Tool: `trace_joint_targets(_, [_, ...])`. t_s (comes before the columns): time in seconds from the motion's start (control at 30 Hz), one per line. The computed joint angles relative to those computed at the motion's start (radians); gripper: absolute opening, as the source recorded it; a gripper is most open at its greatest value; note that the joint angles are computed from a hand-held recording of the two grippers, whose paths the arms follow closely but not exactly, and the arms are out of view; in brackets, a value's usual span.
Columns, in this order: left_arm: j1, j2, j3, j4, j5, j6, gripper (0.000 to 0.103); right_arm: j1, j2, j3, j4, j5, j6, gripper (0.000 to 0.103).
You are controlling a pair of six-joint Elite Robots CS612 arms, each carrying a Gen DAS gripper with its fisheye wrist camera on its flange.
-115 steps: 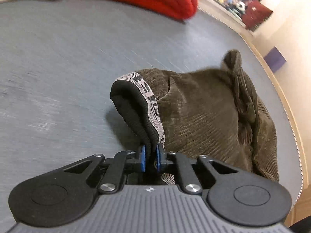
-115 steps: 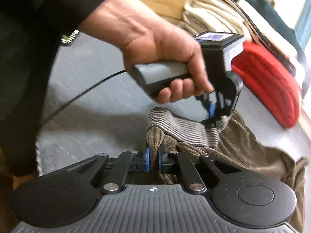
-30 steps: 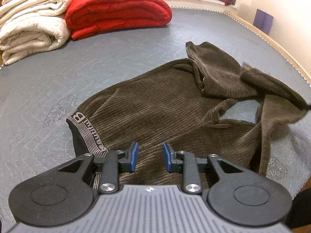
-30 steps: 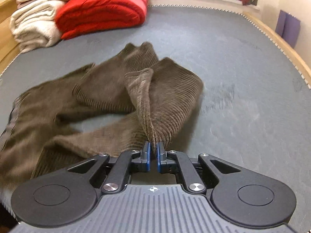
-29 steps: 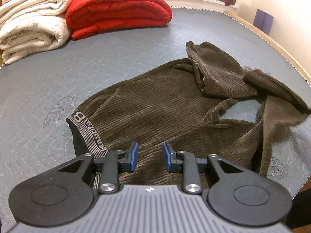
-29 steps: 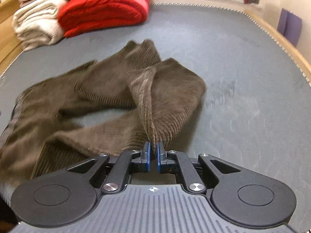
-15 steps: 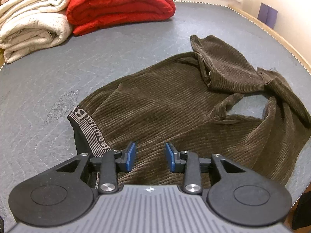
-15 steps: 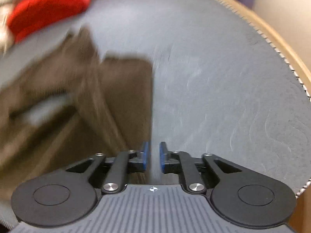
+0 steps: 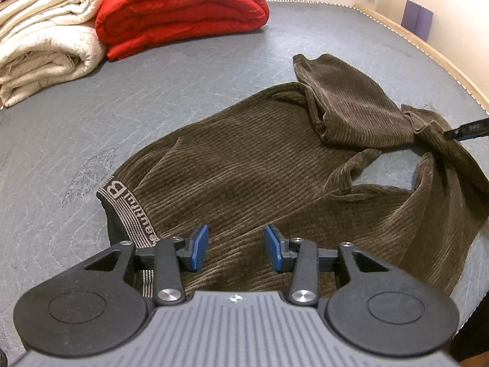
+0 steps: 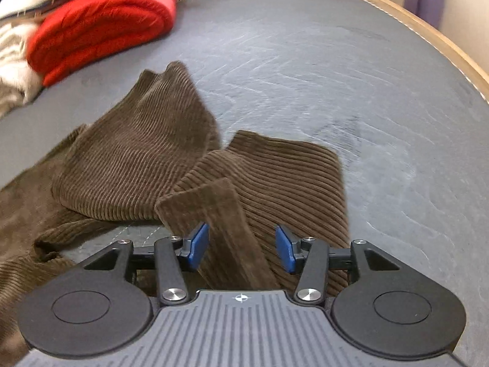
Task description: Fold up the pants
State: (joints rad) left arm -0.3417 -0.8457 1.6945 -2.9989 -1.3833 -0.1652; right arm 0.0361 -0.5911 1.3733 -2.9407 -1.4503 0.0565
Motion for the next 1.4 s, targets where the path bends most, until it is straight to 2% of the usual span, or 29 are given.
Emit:
trace_joint_targets(0.07, [0.000,0.002,-0.006,0.009,0.002,-0.002,0.046,0.009,0.014,-0.031,0.060,-0.023,-0.017,0.051])
trace_joint_targets(0.17, [-0.001,0.003,-0.006,0.005,-0.004,0.004,0.046,0.018,0.021,-0.041,0.075,-0.070,-0.022,0.051])
trace_joint_targets(0.23, [-0.002,0.002,-0.005,0.003,-0.005,0.011,0.046,0.010,0.012,-0.027,0.069,-0.044,-0.012,0.033])
trace_joint_targets(0.27, [-0.002,0.001,-0.004,-0.001,-0.007,0.013,0.046,0.005,0.006,-0.017,0.069,-0.019,-0.014,0.015])
trace_joint_targets(0.37, [-0.005,0.001,-0.002,-0.001,0.000,0.016,0.046,-0.008,-0.018,0.031,0.014,0.036,-0.044,0.013])
trace_joint_targets(0.43, [-0.007,0.001,0.000,-0.002,0.004,0.015,0.046,-0.021,-0.035,0.066,-0.023,0.068,-0.027,0.011])
trace_joint_targets(0.47, [-0.008,0.000,0.001,-0.005,0.005,0.014,0.046,-0.026,-0.043,0.084,-0.050,0.062,-0.015,0.011])
trace_joint_targets(0.53, [-0.012,-0.001,0.004,-0.005,0.008,0.015,0.046,-0.035,-0.063,0.125,-0.119,0.041,0.020,0.010])
trace_joint_targets(0.63, [-0.019,-0.004,0.013,-0.014,0.007,0.031,0.046,-0.066,-0.095,0.204,-0.270,0.016,0.132,0.010])
trace_joint_targets(0.7, [-0.023,-0.006,0.021,-0.022,0.006,0.048,0.046,-0.086,-0.116,0.260,-0.357,-0.045,0.213,0.010])
trace_joint_targets(0.8, [-0.029,-0.009,0.031,-0.028,0.008,0.077,0.046,-0.119,-0.144,0.338,-0.414,-0.186,0.338,0.010])
trace_joint_targets(0.9, [-0.030,-0.009,0.038,-0.026,0.012,0.092,0.046,-0.162,-0.172,0.407,-0.373,-0.305,0.484,0.008])
trace_joint_targets(0.97, [-0.030,-0.008,0.040,-0.021,0.013,0.097,0.046,-0.186,-0.190,0.438,-0.283,-0.385,0.564,0.008])
trace_joint_targets(1.03, [-0.028,-0.008,0.041,-0.018,0.011,0.097,0.046,-0.221,-0.205,0.466,-0.190,-0.342,0.680,0.008])
trace_joint_targets(1.1, [-0.026,-0.008,0.039,-0.010,0.005,0.095,0.046,-0.240,-0.207,0.472,-0.127,-0.291,0.729,0.008])
trace_joint_targets(1.17, [-0.025,-0.006,0.036,-0.003,-0.002,0.091,0.046,-0.240,-0.204,0.467,-0.104,-0.296,0.730,0.008])
trace_joint_targets(1.23, [-0.026,-0.003,0.031,0.009,-0.003,0.093,0.046,-0.230,-0.197,0.441,-0.052,-0.316,0.685,0.009])
trace_joint_targets(1.27, [-0.028,-0.003,0.029,0.010,-0.006,0.094,0.047,-0.217,-0.195,0.422,-0.005,-0.358,0.674,0.012])
trace_joint_targets(1.4, [-0.029,0.002,0.021,0.018,-0.019,0.099,0.051,-0.178,-0.188,0.388,0.032,-0.549,0.714,0.017])
